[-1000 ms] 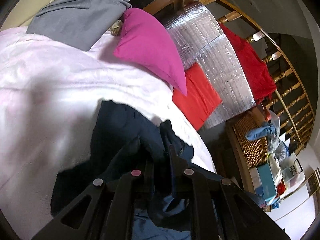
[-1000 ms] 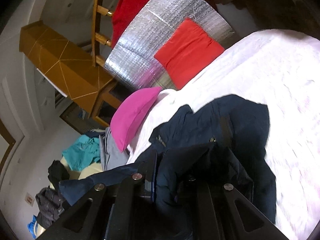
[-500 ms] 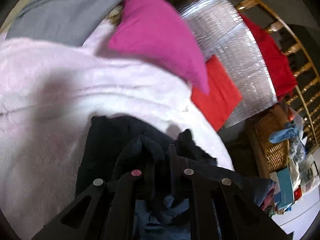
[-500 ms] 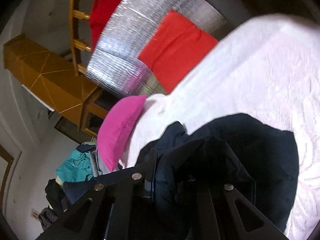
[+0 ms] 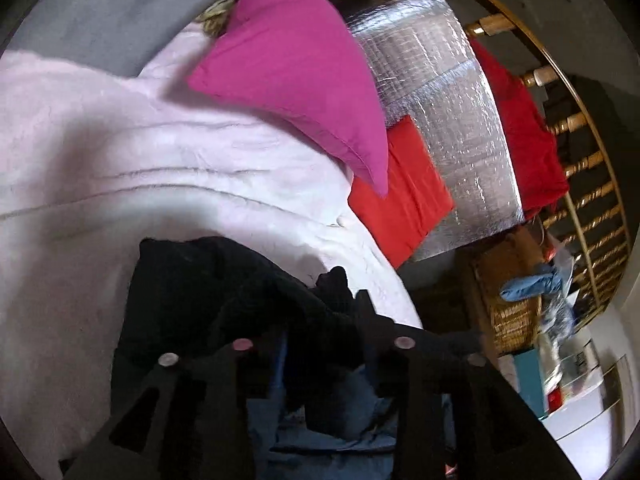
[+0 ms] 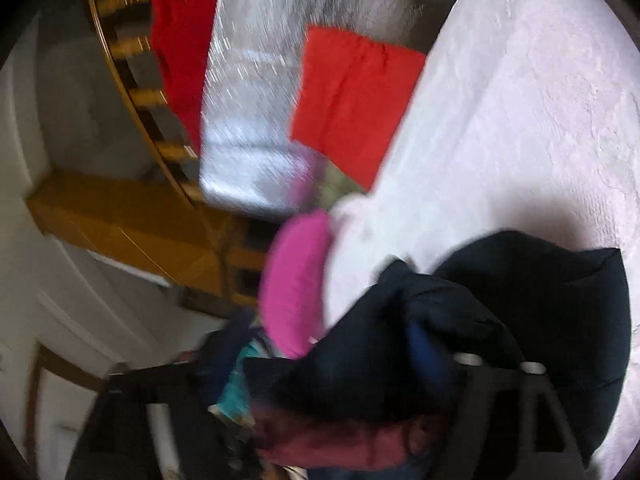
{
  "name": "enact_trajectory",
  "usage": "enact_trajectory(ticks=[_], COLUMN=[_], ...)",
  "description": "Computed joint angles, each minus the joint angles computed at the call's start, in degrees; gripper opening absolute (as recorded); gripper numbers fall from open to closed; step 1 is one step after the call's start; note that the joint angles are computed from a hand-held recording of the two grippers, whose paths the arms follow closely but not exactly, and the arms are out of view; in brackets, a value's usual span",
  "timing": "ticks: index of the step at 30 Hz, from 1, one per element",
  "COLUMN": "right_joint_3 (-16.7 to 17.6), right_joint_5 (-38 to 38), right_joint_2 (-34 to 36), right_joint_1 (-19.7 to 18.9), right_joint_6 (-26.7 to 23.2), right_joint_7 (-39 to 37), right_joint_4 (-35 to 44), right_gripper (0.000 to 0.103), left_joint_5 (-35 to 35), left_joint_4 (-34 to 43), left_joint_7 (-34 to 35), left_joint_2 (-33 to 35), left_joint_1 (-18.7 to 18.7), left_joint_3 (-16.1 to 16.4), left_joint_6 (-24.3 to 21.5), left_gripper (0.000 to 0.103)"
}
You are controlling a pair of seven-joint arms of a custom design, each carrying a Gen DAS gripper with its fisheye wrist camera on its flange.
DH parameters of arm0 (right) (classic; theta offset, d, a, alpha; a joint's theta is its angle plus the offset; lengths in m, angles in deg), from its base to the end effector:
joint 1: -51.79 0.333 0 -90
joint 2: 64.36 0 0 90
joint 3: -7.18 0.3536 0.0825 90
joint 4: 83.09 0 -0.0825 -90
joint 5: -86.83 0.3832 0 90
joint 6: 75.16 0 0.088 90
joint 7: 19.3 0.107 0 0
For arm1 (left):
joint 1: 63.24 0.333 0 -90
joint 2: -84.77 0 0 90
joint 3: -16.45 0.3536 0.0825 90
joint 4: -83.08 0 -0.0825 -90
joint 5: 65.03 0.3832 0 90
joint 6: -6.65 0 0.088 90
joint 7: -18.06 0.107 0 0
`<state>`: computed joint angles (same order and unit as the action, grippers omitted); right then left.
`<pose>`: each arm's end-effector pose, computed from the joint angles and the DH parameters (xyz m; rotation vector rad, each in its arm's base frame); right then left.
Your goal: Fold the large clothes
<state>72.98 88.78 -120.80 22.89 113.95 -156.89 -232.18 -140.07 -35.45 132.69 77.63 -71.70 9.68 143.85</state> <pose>0.2812 0.3498 0.5249 -0.2211 1.7580 0.0135 0.5307 -0.1558 0.5782 1.8018 -1.5740 1.3962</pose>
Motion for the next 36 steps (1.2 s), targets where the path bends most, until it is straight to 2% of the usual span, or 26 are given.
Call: enact_trajectory(ticks=[1, 2, 3, 5, 7, 9, 13, 16, 19, 21, 22, 24, 26, 27, 28, 29, 30, 31, 32, 33, 36], right_joint_3=[-0.6, -1.2, -1.7, -2.8, -4.7, -6.0, -9.4, -10.1, -10.6, -11.5, -11.4, -10.9, -11.5, -12.1, -12.7, -13.6, -14.9, -15.4, -15.4, -15.4, -16.2], right_joint_5=[0.5, 0.3, 0.1, -1.1, -4.0, -6.2, -11.6, -14.6, -18.3, -20.4, -22.4, -25.8, -27.8, -28.2, -28.4, -28.2, -26.3, -26.3, -28.3, -30.1, -32.5], right_joint_2=[-2.8, -4.3, -5.7, -5.8, -2.9, 0.7, 11.4, 16.2, 22.8, 25.3, 27.7, 31.3, 39.2, 41.3, 44.3, 45.6, 47.4, 47.9, 47.8, 47.5, 48.0], right_joint_1=[0.8, 1.4, 2.0, 3.1, 5.6, 7.6, 12.7, 14.2, 15.2, 16.9, 16.5, 15.9, 16.4, 17.1, 17.4, 18.1, 18.9, 19.4, 19.4, 19.7, 20.9], right_joint_6=[-3.0, -4.6, -5.3, -7.1, -12.0, -16.2, -29.8, -35.5, -41.8, -44.0, -45.1, -46.9, -50.8, -51.9, -52.4, -51.7, -51.3, -52.6, -53.6, -54.6, -56.6], right_joint_7=[0.4, 0.6, 1.0, 0.5, -2.5, -4.8, -12.3, -15.1, -20.3, -23.0, -25.0, -26.8, -33.0, -34.1, -35.3, -35.6, -36.0, -34.7, -31.9, -29.9, -24.8], right_joint_4=[-0.2, -0.3, -0.7, -0.6, 0.9, 2.7, 8.6, 11.8, 16.3, 17.6, 19.4, 22.0, 26.2, 27.1, 27.9, 28.0, 28.1, 28.4, 28.4, 28.4, 28.2], right_gripper=[0.095, 0.096, 0.096, 0.096, 0.096, 0.096, 0.095, 0.095, 0.094, 0.094, 0.094, 0.094, 0.094, 0.094, 0.083, 0.054, 0.038, 0.032, 0.030, 0.029, 0.029], left_joint_5=[-2.1, -5.5, -7.8, -13.2, -15.9, -12.1, 5.8, 21.1, 28.4, 30.0, 29.9, 28.9, 29.7, 31.1, 32.7, 34.3, 35.8, 36.3, 36.0, 36.2, 39.8], left_joint_4=[-0.1, -0.6, -1.2, -2.9, -3.3, -3.3, -3.5, -3.5, -3.8, -3.9, -3.9, -3.0, -2.0, -2.0, -2.1, -2.0, -1.8, -1.9, -2.1, -2.4, -3.3], left_joint_7=[0.3, 1.7, 2.8, 6.9, 8.5, 4.6, -7.9, -15.8, -17.8, -17.7, -16.9, -14.8, -13.9, -14.5, -14.9, -15.6, -16.3, -16.6, -16.5, -16.9, -19.2], left_joint_2=[0.2, 0.0, -0.6, -2.8, -3.6, -3.4, -2.9, -2.6, -2.7, -2.5, -2.3, -1.4, -0.4, -0.2, 0.1, 0.5, 0.8, 1.0, 0.9, 0.8, 0.8], left_joint_1=[0.0, 0.1, 0.1, -0.2, -0.1, 0.2, 0.6, 0.5, -0.4, -1.2, -1.7, -2.4, -2.4, -2.3, -2.2, -2.1, -2.1, -2.1, -2.2, -2.3, -2.3], left_joint_3=[0.4, 0.7, 0.5, -0.2, 0.3, 0.4, -1.0, -1.8, -1.6, -1.3, -0.9, -0.3, -0.3, -0.8, -1.3, -1.7, -1.9, -2.2, -2.2, -2.3, -2.7], left_joint_6=[-1.1, -1.5, 0.0, 7.2, 8.2, 8.0, 10.4, 9.7, 9.5, 10.0, 9.5, 6.8, 3.9, 3.9, 4.7, 5.1, 5.3, 6.3, 7.3, 8.7, 12.2], left_gripper=[0.048, 0.070, 0.090, 0.102, 0.102, 0.102, 0.102, 0.102, 0.102, 0.102, 0.102, 0.102, 0.102, 0.102, 0.102, 0.102, 0.102, 0.101, 0.095, 0.085, 0.072])
